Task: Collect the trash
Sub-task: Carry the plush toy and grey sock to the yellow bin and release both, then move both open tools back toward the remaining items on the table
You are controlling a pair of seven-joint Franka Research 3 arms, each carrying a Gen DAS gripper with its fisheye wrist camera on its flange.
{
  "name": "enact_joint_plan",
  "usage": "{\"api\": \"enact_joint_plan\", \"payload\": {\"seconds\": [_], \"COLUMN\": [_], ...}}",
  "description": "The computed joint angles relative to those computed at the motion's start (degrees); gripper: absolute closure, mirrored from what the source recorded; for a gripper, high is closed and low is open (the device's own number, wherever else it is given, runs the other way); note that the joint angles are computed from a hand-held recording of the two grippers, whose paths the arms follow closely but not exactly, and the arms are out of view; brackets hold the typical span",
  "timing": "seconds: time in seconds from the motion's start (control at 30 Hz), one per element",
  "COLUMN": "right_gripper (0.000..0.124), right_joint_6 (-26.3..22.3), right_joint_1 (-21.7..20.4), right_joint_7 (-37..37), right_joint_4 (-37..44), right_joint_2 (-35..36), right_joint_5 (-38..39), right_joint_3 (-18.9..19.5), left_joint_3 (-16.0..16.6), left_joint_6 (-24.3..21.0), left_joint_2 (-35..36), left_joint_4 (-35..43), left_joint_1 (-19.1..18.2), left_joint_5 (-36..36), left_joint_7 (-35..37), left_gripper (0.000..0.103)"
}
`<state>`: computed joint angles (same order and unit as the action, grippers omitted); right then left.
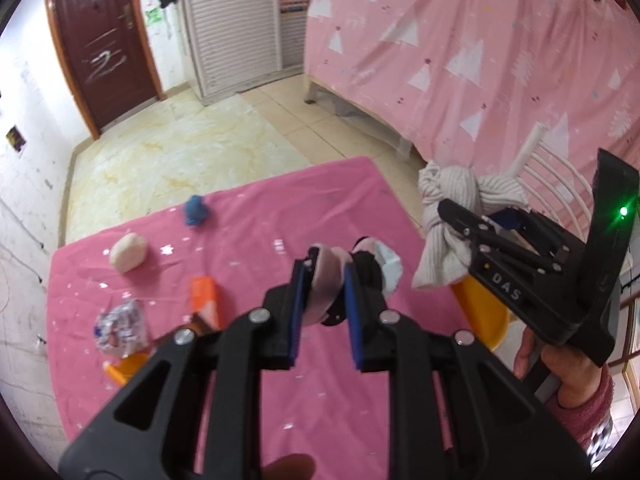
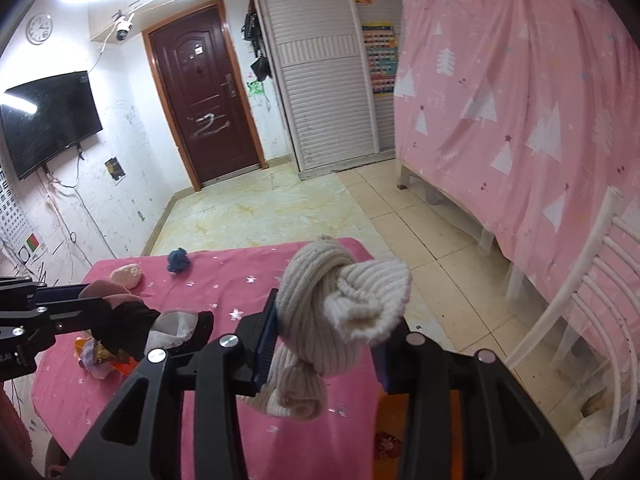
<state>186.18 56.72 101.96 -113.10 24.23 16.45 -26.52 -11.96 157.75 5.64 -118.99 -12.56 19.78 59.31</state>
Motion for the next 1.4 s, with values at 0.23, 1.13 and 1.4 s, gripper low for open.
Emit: {"api": "enact_joint_plan", "payload": {"seconds": [0.23, 1.13, 1.4], "right_gripper": [0.09, 0.075, 0.07], "right_joint_6": [3.99, 11.97, 11.56], "right_joint_1": [-2.5, -37.95, -37.74], "right_joint_7": [-2.87, -5.42, -5.06], "right_joint_4": [-6.33, -17.18, -16.02], "right_joint_2": [-2.85, -2.95, -2.54], "right_joint_5": [4.38, 7.19, 6.31], "right_joint_3": [1.31, 32.84, 32.7], "left_joint_3": [-1.41, 0.19, -0.26], "left_joint_6": [-1.35, -10.61, -10.01], "left_joint_2": [4.5, 23.36, 22.36], "left_joint_4": [4.81, 26.42, 24.43], "left_joint_1": [-2.76, -13.22, -11.87], "left_joint_5": [0.48, 5.08, 3.79], "left_joint_7": [0.66, -1.68, -1.36], "left_gripper": [0.085, 0.058, 0.058]}}
